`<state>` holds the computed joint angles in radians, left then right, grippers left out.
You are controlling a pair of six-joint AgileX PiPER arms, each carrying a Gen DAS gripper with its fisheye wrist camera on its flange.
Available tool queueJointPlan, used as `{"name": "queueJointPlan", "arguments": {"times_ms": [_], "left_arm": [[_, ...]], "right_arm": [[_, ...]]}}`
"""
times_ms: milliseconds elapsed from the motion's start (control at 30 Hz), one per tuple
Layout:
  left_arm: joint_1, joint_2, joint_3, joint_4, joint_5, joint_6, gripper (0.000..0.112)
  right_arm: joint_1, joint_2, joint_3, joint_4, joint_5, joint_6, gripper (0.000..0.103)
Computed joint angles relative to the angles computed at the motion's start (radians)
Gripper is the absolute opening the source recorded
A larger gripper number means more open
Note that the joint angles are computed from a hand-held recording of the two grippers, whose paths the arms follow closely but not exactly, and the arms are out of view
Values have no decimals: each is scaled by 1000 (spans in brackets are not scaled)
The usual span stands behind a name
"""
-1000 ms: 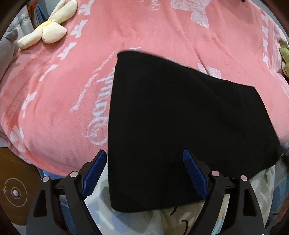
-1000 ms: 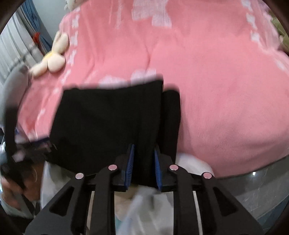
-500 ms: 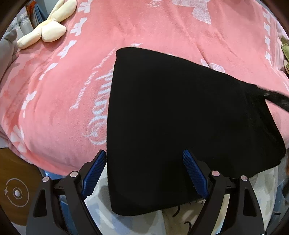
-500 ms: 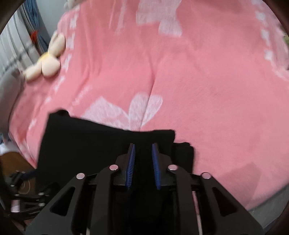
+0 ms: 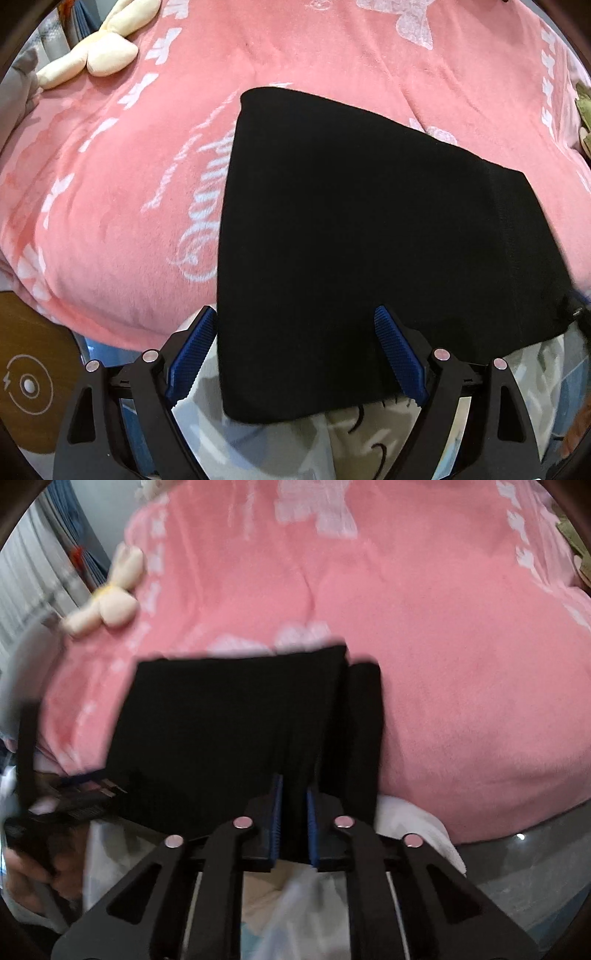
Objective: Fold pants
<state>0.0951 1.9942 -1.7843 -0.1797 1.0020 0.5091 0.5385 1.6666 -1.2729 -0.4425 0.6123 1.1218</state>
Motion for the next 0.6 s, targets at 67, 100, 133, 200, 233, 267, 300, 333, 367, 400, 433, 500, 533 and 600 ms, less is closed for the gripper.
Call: {"name": "queueJointPlan", "arguments": {"times_ms": [67, 100, 133, 200, 233, 267, 300, 333, 367, 400, 433, 500, 533, 600], "left_arm": [[18, -30, 29, -34, -24, 26, 85], [21, -38, 40, -35, -38, 31, 86], [22, -32, 34, -34, -37, 35, 86], [14, -5, 12, 0, -17, 9, 86], [19, -2, 9, -1, -10, 0, 86], [30, -4, 8, -21, -1, 11, 86], [42, -5, 6, -41, 6, 26, 86], [50, -4, 3, -58, 11, 38, 86], [55, 2, -5, -63, 18, 44, 86], [55, 15, -20, -66, 30, 46, 86], [54, 36, -43, -70, 51, 48, 86], [44, 76, -94, -61, 91, 29, 86], [44, 93, -111, -59, 96, 22, 86], [40, 85, -88, -54, 62, 29, 86]], "right_arm": [[26, -13, -18, -70, 43, 39, 9], [17, -8, -12, -60, 43, 26, 11], [0, 8, -3, -33, 39, 1, 15], [-37, 5, 74, 5, -44, 1, 20], [-38, -26, 103, 2, -75, 50, 23], [-38, -39, 106, 7, -73, 66, 32], [-27, -54, 99, -28, -47, 114, 47], [-8, -57, 85, -88, -5, 164, 54], [3, -56, 70, -126, 28, 173, 60], [-2, -49, 62, -125, 42, 154, 61], [-10, -40, 54, -115, 62, 141, 61], [-42, -42, 76, -50, 23, 110, 65], [-49, -45, 94, -28, -5, 112, 65], [-56, -37, 111, 5, -44, 120, 68]]}}
